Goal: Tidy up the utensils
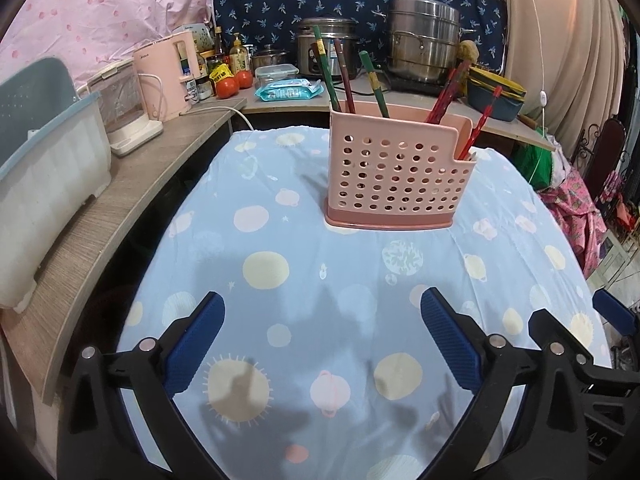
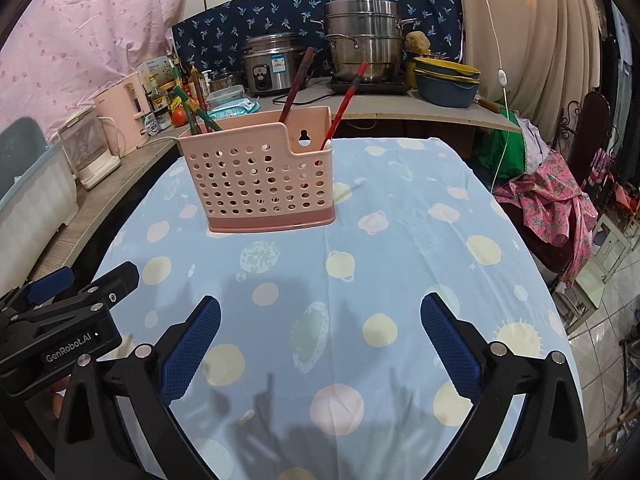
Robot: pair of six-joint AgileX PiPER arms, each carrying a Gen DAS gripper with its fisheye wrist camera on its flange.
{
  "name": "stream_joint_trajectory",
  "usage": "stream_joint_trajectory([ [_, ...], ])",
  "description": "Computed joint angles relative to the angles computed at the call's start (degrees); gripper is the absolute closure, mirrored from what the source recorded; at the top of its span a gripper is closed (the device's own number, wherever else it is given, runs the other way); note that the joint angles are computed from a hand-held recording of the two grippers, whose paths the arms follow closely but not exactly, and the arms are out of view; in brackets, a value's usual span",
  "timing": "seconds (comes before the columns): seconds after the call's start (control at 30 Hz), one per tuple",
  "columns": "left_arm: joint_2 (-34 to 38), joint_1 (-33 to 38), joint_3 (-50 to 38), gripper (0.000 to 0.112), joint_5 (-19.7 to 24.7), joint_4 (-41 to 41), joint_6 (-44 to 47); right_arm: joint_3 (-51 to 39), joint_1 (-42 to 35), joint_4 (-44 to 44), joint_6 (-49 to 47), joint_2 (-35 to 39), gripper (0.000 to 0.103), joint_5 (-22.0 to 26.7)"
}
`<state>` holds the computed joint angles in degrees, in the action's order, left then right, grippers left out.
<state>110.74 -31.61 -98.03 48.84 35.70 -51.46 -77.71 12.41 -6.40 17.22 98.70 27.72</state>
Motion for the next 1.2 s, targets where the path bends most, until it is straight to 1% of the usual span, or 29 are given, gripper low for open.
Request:
stream_joint_trajectory([
  [0.07,0.17,0.06,-0.28,0.018,0.26,-0.56,0.28,-0.03,0.28,-0.99,0.79,0.06,0.007,0.16],
  [0.4,1.23,0.07,-1.49,0.018,2.28,-1.17,0.56,-0.86,0.71,-0.36,1.24,0.91,0.007,1.48],
  [0.6,1.53,0.31,-1.69,0.018,2.46,-1.17,1.05,-1.96,0.78,0.03,0.70,1.62,0.007,2.35],
  [0.77,2.12,0.01,-2.51,0.018,3.28,0.40,0.69,-2.45,0.81,0.50,0.17,2.08,0.007,2.53],
  [0.93,2.43,0.78,-3.01,0.018,2.79,-0.88,1.72,-2.96,0.72,0.88,-0.39,2.57,0.007,2.59],
  [1.2,3.75,0.85,-4.47,0.018,3.72,-0.40,1.89,-4.18,0.74,0.82,-0.40,3.57,0.007,3.21],
])
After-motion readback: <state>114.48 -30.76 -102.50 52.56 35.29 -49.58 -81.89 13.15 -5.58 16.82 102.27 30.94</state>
